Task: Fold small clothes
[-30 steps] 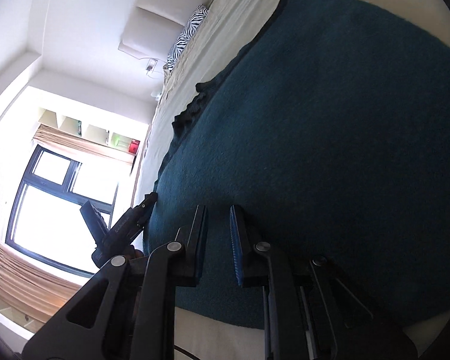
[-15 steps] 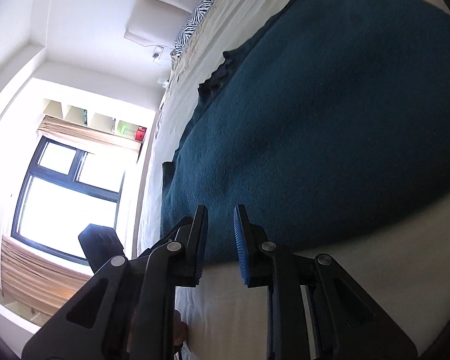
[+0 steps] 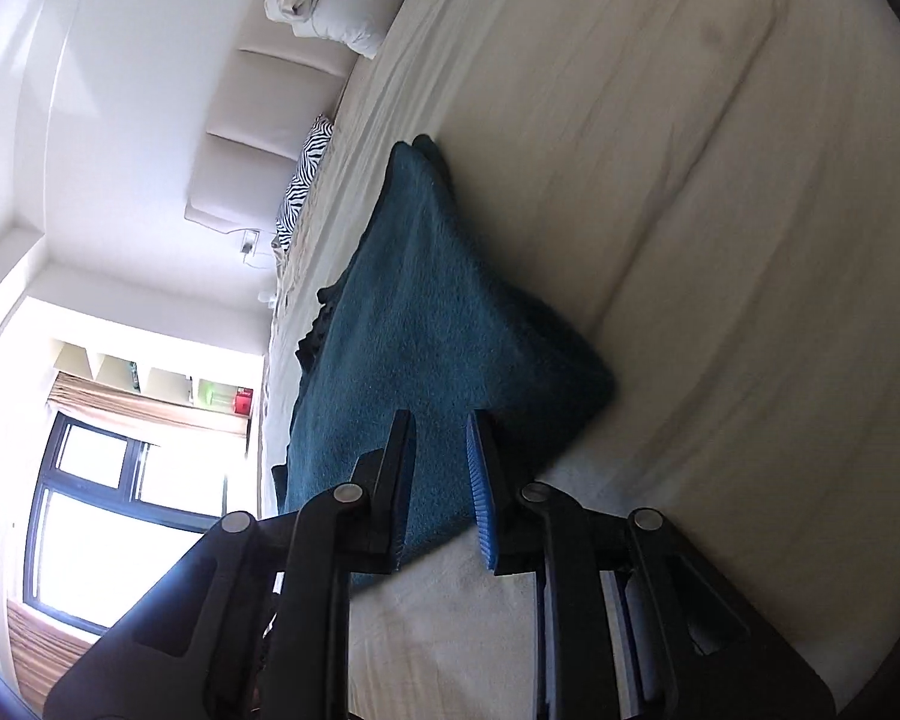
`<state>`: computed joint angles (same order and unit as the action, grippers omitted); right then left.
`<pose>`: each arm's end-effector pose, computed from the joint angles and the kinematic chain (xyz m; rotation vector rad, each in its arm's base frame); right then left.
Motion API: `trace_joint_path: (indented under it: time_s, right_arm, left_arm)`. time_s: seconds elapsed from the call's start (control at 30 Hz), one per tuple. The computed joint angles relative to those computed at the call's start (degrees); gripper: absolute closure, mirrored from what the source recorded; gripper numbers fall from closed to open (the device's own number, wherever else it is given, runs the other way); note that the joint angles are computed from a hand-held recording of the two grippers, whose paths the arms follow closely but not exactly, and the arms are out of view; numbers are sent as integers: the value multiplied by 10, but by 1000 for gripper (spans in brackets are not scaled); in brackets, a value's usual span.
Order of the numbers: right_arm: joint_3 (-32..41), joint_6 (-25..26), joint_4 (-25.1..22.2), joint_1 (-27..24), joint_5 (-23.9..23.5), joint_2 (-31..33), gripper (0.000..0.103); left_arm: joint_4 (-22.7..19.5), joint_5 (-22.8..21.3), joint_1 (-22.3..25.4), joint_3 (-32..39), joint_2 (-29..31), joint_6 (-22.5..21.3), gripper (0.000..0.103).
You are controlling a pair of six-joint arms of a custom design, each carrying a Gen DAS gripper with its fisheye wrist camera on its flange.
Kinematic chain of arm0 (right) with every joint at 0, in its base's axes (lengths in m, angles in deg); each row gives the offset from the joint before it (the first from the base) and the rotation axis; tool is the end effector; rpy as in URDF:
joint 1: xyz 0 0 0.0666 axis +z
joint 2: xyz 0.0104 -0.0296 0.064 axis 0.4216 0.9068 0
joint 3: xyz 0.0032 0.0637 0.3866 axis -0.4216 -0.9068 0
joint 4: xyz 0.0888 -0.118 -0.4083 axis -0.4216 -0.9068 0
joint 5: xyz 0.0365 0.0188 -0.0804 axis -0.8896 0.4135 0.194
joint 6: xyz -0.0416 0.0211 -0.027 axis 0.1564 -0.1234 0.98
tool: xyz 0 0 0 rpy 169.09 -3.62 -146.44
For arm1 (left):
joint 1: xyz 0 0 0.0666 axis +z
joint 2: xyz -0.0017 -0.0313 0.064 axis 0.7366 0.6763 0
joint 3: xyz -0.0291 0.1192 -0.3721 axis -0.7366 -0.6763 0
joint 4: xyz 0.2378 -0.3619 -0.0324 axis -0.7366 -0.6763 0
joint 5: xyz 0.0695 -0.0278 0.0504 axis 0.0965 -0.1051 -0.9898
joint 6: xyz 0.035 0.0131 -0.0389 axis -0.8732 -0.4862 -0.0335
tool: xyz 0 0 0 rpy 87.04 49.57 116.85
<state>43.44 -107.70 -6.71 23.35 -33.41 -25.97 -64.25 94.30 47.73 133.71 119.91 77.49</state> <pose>0.3399 0.0110 0.3819 0.6659 2.2454 1.1398 0.2555 -0.0101 0.4071 -0.4359 2.3024 -0.6139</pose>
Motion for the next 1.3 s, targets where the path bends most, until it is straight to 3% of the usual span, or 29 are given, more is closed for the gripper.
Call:
trace_joint_path:
  time_s: [0.03, 0.07, 0.1, 0.17, 0.37, 0.6, 0.7, 0.9, 1.07, 1.3]
  right_arm:
    - [2, 11, -12, -13, 3, -11, 80]
    - [4, 19, -23, -18, 9, -21, 70]
    - [7, 23, -31, -18, 14, -27, 53]
    - [11, 17, -26, -5, 25, -39, 42]
    - [86, 55, -34, 89, 3, 15, 42]
    - [157, 31, 16, 162, -33, 116, 42]
    - [201, 36, 10, 188, -48, 167, 42]
    - [250, 46, -9, 235, -66, 241, 42]
    - [317, 60, -31, 274, -73, 317, 42]
    - [387, 86, -89, 301, -66, 403, 44]
  left_arm:
    - [1, 2, 16, -5, -19, 5, 34]
    - [3, 5, 34, -8, -32, 11, 28]
    - [4, 15, 52, -8, -33, 15, 27]
    - [5, 50, 81, -3, -14, 18, 27]
    - [17, 141, 102, 15, 76, 37, 28]
    - [52, 236, 131, 27, 149, 86, 28]
    - [52, 260, 132, 39, 171, 96, 28]
    - [62, 305, 127, 42, 194, 131, 50]
    - [97, 340, 151, 12, 180, 170, 80]
    - [118, 354, 168, -1, 163, 182, 85]
